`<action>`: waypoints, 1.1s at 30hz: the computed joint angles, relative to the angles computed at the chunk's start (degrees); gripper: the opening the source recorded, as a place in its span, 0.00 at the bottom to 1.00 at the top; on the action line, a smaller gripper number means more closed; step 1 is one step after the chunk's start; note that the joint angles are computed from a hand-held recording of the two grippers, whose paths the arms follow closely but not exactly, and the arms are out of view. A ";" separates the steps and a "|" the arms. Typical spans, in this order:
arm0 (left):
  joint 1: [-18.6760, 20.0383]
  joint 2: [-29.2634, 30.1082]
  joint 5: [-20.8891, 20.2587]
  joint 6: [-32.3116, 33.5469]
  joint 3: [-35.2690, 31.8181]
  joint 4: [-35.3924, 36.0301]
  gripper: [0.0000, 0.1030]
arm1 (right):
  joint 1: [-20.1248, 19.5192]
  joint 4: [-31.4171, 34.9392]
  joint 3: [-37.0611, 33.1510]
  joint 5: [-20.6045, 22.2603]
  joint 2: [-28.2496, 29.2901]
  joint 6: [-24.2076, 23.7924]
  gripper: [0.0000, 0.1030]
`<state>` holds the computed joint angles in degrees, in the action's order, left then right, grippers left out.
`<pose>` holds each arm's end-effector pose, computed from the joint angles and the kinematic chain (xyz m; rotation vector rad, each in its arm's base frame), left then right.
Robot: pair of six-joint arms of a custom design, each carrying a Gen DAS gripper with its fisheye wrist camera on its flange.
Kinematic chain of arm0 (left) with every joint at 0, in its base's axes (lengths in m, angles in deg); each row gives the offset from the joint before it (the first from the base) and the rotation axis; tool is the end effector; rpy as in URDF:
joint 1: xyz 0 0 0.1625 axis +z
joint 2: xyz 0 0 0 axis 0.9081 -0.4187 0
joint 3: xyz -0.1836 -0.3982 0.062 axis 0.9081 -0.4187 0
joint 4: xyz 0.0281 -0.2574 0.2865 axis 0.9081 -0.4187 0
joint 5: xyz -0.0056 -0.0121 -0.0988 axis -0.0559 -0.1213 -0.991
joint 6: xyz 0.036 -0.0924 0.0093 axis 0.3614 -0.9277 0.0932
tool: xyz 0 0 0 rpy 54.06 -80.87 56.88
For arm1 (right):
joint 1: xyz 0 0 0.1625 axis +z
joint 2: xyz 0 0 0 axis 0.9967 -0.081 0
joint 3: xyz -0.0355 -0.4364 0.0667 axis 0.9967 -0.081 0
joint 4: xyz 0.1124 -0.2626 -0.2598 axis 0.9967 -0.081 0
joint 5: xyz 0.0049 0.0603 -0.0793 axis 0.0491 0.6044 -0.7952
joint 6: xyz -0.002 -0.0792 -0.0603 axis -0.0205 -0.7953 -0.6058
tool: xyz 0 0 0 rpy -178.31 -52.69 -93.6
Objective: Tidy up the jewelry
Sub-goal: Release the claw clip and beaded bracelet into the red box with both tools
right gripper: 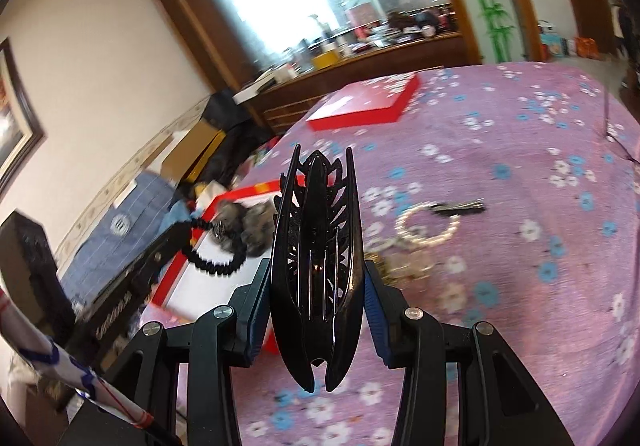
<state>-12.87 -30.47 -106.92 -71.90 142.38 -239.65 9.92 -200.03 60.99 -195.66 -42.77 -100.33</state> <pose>-0.2627 -0.6339 0.1343 0.9353 2.4228 -1.1790 0.1541 -0.5580 0.2092 0.1495 -2.5085 1.2680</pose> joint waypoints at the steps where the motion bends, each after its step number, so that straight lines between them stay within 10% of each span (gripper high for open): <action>1: 0.55 -0.42 0.37 0.01 -0.11 -0.21 0.07 | 0.29 0.86 -0.39 0.29 0.43 0.00 0.46; 33: 12.41 -1.02 1.88 -6.21 -12.06 16.66 0.07 | 4.64 31.95 -30.55 -3.94 19.39 -0.19 0.46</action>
